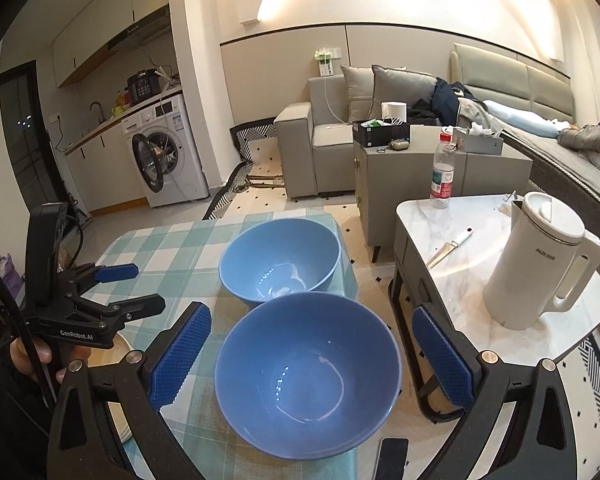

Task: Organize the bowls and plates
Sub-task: 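Withdraw both tools and move them to the stacked blue bowls, then close both tools on the rim of the stacked blue bowls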

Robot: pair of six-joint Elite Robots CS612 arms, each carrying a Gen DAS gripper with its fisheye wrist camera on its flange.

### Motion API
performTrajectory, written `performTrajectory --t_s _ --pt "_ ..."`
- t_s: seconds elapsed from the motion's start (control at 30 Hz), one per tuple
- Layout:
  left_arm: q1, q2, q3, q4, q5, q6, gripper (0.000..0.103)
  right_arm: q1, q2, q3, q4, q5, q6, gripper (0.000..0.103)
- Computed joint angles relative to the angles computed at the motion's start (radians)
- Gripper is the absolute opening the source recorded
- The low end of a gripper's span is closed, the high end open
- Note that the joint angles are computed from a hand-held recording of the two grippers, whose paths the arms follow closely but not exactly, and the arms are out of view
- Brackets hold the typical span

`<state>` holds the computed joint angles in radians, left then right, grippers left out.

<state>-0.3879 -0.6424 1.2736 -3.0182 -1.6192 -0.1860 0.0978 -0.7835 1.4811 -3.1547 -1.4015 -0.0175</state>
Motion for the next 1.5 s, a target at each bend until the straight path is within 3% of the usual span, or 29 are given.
performTrajectory --t_s 0.83,1.5 --pt "0.014 0.07 -0.143 0.114 0.025 -0.043 0.103 -0.019 0.104 -0.223 0.272 0.106 -0.031 0.102" --pt "0.012 0.116 -0.229 0.213 0.041 -0.047 0.103 -0.012 0.219 -0.43 0.499 0.099 -0.062 0.102"
